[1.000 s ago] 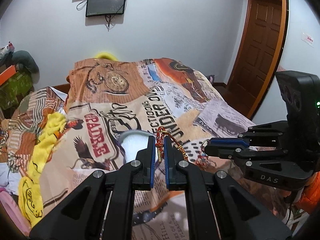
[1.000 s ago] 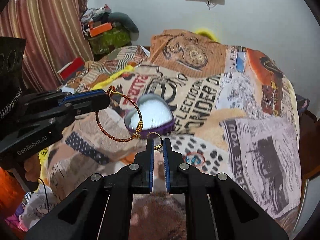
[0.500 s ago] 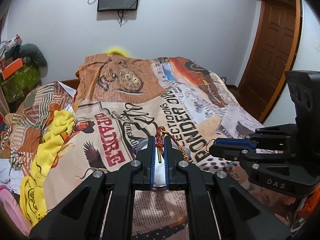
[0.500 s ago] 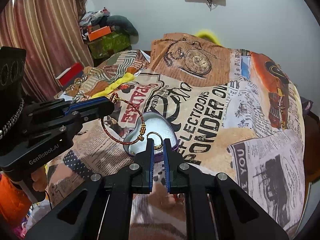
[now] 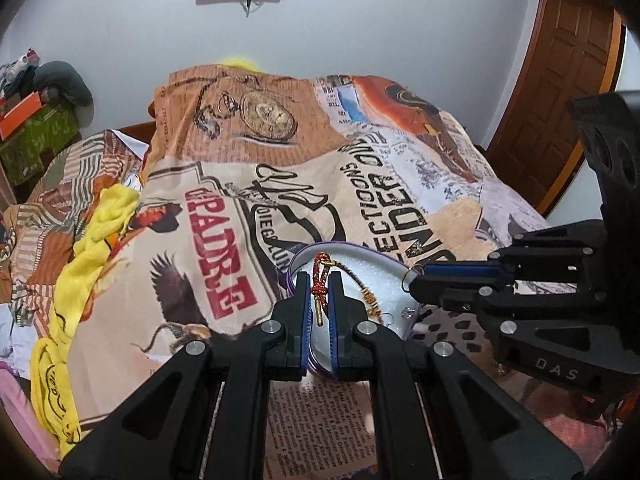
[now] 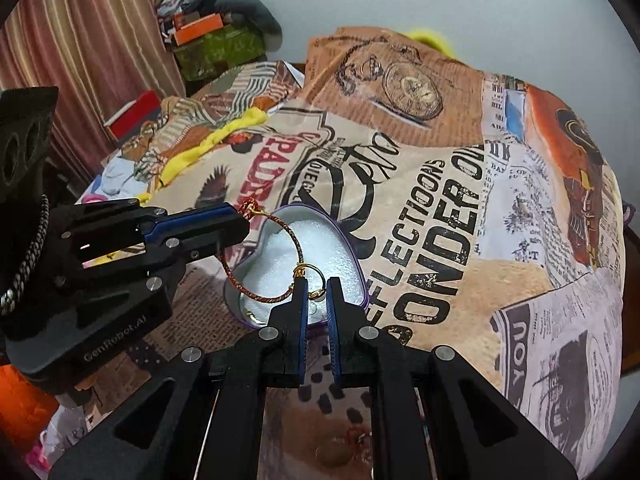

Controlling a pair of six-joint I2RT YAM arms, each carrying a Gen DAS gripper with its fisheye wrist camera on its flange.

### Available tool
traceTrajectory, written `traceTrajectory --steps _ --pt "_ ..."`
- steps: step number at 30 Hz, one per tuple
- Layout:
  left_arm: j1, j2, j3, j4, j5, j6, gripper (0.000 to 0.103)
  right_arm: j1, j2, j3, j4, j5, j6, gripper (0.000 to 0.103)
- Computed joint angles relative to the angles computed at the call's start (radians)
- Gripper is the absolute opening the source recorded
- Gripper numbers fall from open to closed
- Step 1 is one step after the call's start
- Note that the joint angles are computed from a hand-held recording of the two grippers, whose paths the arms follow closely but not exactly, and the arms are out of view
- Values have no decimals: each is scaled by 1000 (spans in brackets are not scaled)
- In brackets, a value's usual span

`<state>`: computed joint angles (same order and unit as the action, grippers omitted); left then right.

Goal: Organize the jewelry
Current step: 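Carry the bracelet and ring over the tin and open both grippers, then lift both open grippers away from the tin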

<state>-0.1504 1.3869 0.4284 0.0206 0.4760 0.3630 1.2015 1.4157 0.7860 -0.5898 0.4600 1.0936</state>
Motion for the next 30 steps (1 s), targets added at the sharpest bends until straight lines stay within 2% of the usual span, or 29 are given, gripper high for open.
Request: traceTrajectory --steps 10,20,22,27,30 --pt "-30 63 16 18 -37 11 6 -57 53 3 29 -52 -35 8" --pt "-31 4 4 -22 -53 27 7 -49 58 36 -14 -40 -27 9" --pt "-24 -11 6 -39 -50 29 8 -37 62 53 -44 -23 -13 14" --pt "4 -72 4 -96 -31 40 14 20 49 84 -139 55 56 36" --pt "21 -126 -3 -132 -23 46 24 48 38 100 -193 89 86 37"
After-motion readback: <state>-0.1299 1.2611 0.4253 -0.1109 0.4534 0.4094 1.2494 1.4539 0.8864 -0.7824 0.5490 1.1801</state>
